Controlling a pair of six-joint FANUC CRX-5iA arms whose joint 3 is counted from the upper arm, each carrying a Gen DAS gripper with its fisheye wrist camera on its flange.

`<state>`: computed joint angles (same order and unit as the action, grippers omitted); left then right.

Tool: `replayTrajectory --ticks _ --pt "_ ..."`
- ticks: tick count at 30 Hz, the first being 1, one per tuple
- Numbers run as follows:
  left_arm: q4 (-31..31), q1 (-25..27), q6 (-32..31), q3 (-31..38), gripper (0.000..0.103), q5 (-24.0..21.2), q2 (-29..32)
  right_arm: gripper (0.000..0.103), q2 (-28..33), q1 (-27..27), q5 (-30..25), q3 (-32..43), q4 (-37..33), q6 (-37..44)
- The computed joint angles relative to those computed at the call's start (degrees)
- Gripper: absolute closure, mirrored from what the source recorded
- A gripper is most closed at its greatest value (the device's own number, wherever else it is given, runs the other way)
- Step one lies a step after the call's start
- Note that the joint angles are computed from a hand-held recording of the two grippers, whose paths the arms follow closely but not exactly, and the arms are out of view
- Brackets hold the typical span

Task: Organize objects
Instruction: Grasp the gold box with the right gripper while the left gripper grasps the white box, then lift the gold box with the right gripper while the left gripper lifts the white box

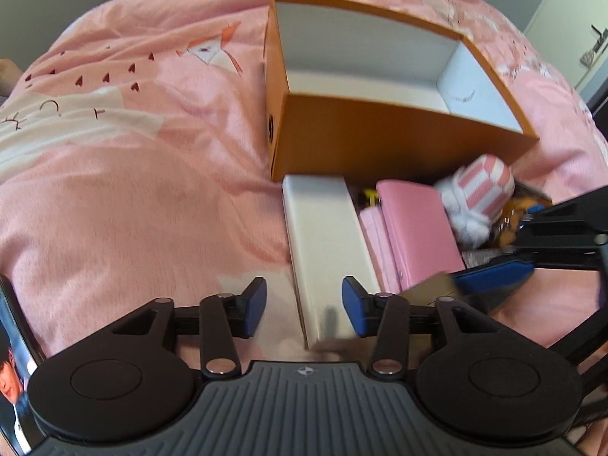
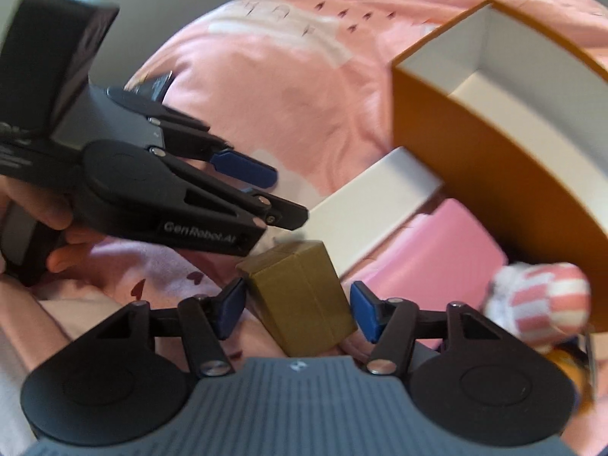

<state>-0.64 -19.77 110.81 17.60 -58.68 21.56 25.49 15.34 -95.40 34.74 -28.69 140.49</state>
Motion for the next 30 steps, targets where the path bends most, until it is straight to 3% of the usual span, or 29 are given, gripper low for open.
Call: replayTrajectory --ticks 3,10,14,30 --pt "0.1 0.0 -0.2 1.1 0.045 -0.1 1.0 0.047 -0.8 -0.5 3.2 -0.3 1.6 -1.9" --pt "3.1 0.4 -3.1 2.3 0.029 0.2 3.7 0.048 -1.8 -2.6 9.9 0.0 2.1 -6.1" --pt "3.1 -0.1 -4.4 5.5 0.027 -2.4 6.6 0.048 -1.1 -2.7 13.1 0.2 4.1 -9.6" --pt "1.9 -0.3 -4.5 19.7 0.022 -13.4 17.1 0.047 5.1 -4.1 8.6 6.4 2.9 -13.1"
